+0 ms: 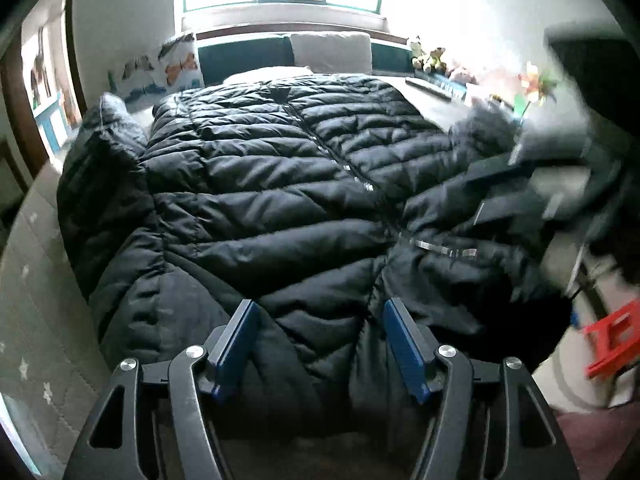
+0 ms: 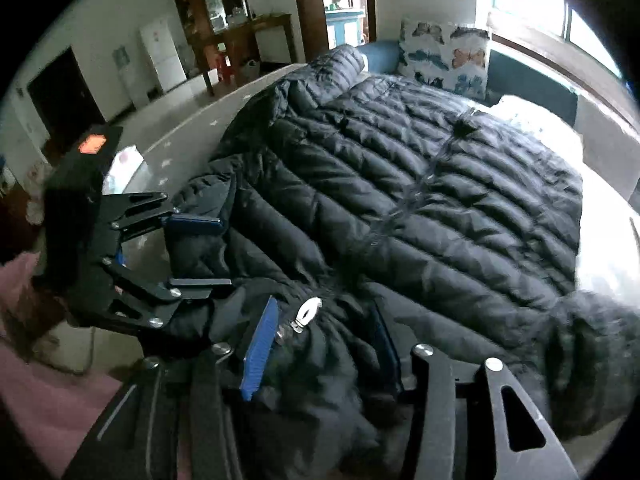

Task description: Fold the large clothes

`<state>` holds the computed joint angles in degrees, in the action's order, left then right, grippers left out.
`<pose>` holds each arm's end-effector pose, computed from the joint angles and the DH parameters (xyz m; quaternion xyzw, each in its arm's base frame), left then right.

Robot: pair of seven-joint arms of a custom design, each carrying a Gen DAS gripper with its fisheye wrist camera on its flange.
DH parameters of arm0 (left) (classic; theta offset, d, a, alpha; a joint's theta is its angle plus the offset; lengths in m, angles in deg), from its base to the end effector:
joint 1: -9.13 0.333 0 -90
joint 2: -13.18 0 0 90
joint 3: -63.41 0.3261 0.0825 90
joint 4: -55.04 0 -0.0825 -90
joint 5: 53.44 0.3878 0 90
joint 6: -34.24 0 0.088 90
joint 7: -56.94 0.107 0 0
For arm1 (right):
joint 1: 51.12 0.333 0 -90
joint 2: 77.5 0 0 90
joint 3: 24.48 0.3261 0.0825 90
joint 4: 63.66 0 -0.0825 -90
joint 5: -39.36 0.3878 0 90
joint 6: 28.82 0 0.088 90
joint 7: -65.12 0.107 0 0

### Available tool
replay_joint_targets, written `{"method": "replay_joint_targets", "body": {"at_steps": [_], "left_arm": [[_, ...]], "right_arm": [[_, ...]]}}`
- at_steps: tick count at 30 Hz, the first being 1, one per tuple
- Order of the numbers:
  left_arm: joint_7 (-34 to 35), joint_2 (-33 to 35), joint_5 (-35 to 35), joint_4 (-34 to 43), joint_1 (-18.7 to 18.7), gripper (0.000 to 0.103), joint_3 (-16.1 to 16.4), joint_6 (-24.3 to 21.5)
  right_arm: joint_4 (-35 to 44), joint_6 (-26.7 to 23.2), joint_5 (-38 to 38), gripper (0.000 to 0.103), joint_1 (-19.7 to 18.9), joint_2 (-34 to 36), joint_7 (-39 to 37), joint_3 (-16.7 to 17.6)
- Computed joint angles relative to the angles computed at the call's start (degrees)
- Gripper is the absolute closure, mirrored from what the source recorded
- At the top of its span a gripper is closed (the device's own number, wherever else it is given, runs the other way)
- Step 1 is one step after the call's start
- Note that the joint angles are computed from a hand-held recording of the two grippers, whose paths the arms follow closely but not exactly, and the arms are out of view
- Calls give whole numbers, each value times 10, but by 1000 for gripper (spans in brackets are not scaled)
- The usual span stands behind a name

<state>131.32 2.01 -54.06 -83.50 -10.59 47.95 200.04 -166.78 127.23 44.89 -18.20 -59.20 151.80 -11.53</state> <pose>0.4167 -0.2983 0.4663 -0.5438 0.7731 -0.2995 0.1303 0.4922 0.4793 0.4514 -0.8727 0.3801 -0.0622 0.3001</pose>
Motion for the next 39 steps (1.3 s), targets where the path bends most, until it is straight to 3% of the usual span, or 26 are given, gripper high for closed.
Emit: {"method": "replay_joint_targets", "body": {"at_steps": [1, 3, 8, 10, 13, 17, 22, 25, 27, 28, 33, 35, 38, 39], "left_arm": [[19, -8, -31, 3, -10, 34, 18, -7], [5, -23, -22, 11, 15, 33, 22, -15], [-128, -22, 114, 59, 134, 31, -6, -37], [-162, 10, 138, 100, 162, 31, 10, -42], [-131, 75, 78, 172, 158, 31, 54, -65], [-57, 175, -37, 284, 179, 31, 78, -99], [20, 284, -188, 405, 235, 31, 61, -123], [95, 345, -297, 470, 285, 31, 18, -128], [107, 377, -305, 507, 289, 31, 19, -134], [79, 398, -273, 536, 274, 31, 41, -141], [6, 459, -185, 615, 255, 31, 81, -160], [18, 474, -192, 628, 275, 31, 58, -158], [98, 517, -262, 671, 331, 31, -17, -179], [110, 524, -276, 679, 336, 31, -25, -185]], "right_arm": [[14, -10, 14, 50, -5, 17, -10, 8], [46, -55, 31, 50, -10, 51, -23, 16], [45, -64, 18, 43, 4, 56, -27, 8], [52, -73, 22, 41, 3, 58, -30, 9], [67, -79, 32, 39, 1, 69, -37, 12], [48, -70, 48, 38, -4, 58, -46, 16], [56, -84, 71, 37, -13, 60, -67, 22], [65, -97, 85, 36, -18, 65, -81, 25], [70, -105, 93, 33, -19, 67, -87, 25], [73, -109, 95, 33, -19, 68, -90, 26], [80, -121, 100, 25, -16, 71, -103, 24], [83, -126, 100, 22, -16, 73, -109, 23], [88, -131, 99, 19, -13, 75, -115, 23], [90, -133, 98, 18, -12, 77, -116, 22]]}}
